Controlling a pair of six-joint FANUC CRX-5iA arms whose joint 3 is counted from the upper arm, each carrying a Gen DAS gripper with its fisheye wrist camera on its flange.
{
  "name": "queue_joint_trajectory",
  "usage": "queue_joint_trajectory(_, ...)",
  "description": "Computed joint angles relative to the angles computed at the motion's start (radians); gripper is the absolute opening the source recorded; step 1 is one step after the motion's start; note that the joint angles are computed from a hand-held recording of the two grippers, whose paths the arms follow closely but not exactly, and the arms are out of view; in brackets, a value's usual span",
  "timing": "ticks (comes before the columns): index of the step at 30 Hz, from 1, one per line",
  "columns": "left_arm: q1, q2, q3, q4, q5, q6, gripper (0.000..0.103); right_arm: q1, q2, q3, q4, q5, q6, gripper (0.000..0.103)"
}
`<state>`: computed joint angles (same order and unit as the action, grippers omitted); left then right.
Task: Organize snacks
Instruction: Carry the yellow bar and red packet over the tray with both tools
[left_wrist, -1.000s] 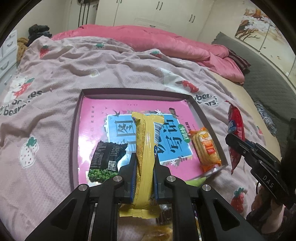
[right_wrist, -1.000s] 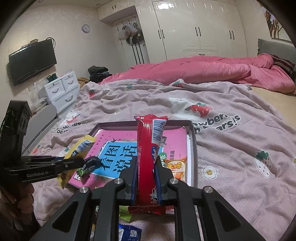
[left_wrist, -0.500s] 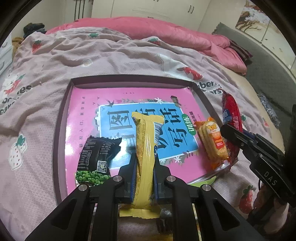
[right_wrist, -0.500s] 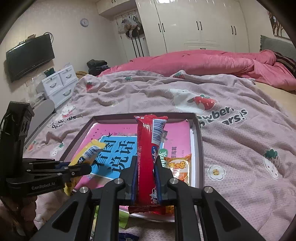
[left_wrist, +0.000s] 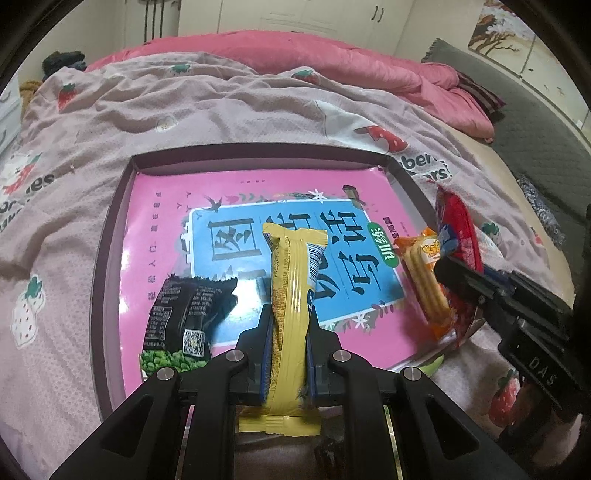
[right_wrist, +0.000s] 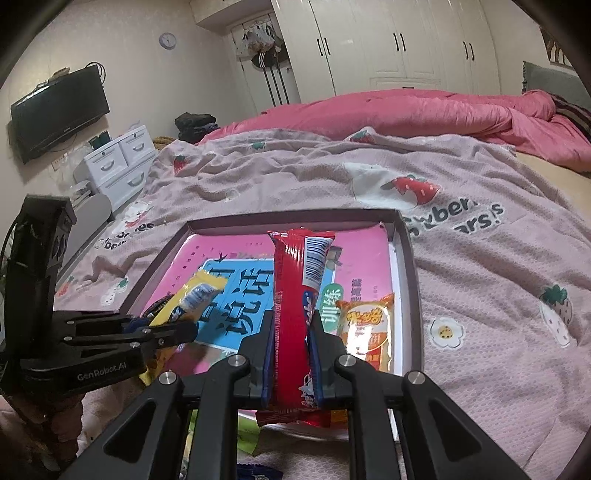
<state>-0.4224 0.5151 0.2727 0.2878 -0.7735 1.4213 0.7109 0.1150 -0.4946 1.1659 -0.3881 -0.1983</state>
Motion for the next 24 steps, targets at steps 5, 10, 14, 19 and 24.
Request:
queue_joint_trajectory(5, 0.001, 0.006, -0.004, 0.015, 0.001, -0.011, 0.015, 0.011, 0.012, 0.012, -0.054, 0.000, 0.047, 0.017)
queue_joint_trajectory(10, 0.003, 0.008, -0.015, 0.028, 0.006, -0.023, 0.015, 0.016, 0.016, 0.019, -0.110, 0.006, 0.084, 0.017)
queue_joint_trajectory(14, 0.002, 0.010, -0.016, 0.028, 0.005, -0.022, 0.015, 0.024, 0.022, 0.030, -0.166, 0.001, 0.124, 0.017)
queue_joint_trajectory(19, 0.002, 0.009, -0.023, 0.032, 0.012, -0.026, 0.015, 0.032, 0.028, 0.041, -0.211, -0.007, 0.164, 0.018)
queue_joint_trajectory(24, 0.005, 0.008, -0.026, 0.039, 0.009, -0.034, 0.015, 0.033, 0.032, 0.046, -0.219, -0.012, 0.166, 0.018)
